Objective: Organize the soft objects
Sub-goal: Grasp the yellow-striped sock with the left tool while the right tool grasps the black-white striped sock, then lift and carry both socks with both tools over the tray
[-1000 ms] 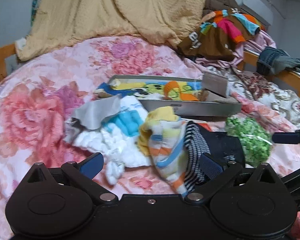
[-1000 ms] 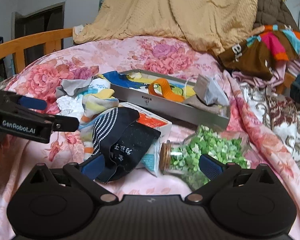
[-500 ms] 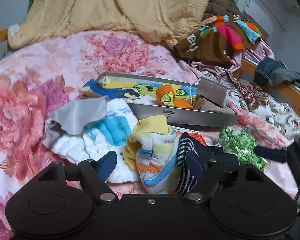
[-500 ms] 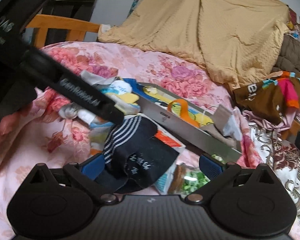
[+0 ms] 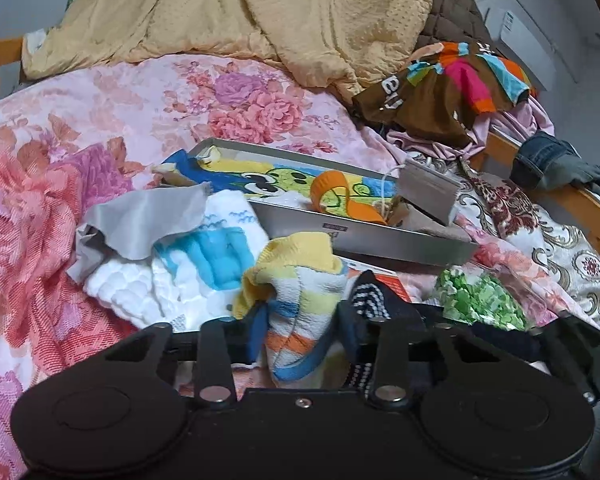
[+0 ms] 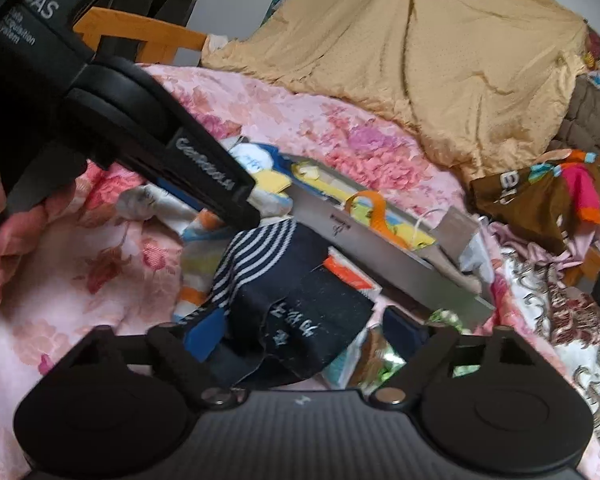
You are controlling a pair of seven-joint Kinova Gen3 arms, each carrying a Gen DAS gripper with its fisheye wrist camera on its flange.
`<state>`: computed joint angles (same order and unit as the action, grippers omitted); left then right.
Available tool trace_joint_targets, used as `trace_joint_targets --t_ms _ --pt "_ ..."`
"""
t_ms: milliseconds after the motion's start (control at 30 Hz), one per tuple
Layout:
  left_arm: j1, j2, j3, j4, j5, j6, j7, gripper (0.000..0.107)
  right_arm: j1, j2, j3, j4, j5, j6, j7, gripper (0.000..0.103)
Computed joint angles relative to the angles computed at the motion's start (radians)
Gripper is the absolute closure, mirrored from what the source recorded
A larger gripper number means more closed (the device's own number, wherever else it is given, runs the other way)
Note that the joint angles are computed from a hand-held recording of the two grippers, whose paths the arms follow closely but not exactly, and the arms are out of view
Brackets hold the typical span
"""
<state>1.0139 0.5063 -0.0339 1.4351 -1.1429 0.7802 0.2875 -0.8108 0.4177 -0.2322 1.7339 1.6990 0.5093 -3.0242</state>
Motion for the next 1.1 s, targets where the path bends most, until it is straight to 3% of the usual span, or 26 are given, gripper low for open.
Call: trace_joint_targets --t_ms 400,567,633,933,1100 --pt "0.014 0.003 0.000 0.004 -0.015 0.009 0.051 0.093 -0.018 -0.001 0.039 -0.023 -0.099 -0.033 0.067 0.042" --pt "0.023 0.009 0.004 -0.018 0.010 0.048 0.079 0.095 -0.031 -0.009 0.055 -0.038 -0.195 -0.031 0.146 0.060" --pt "0.025 0.012 0.008 -0.028 0.021 0.064 0.073 0.096 -0.036 -0.020 0.066 -0.043 -0.269 -0.034 0.193 0.073" --pt "0.070 0.031 0.015 -0.079 0.031 0.141 0.001 0.097 -0.057 -0.066 0.141 -0.043 -0.493 -0.062 0.278 0.085" --pt "0.079 0.029 0.019 -0.090 0.050 0.165 -0.001 0.098 -0.072 -0.088 0.179 -0.020 -0.459 -0.072 0.200 0.099"
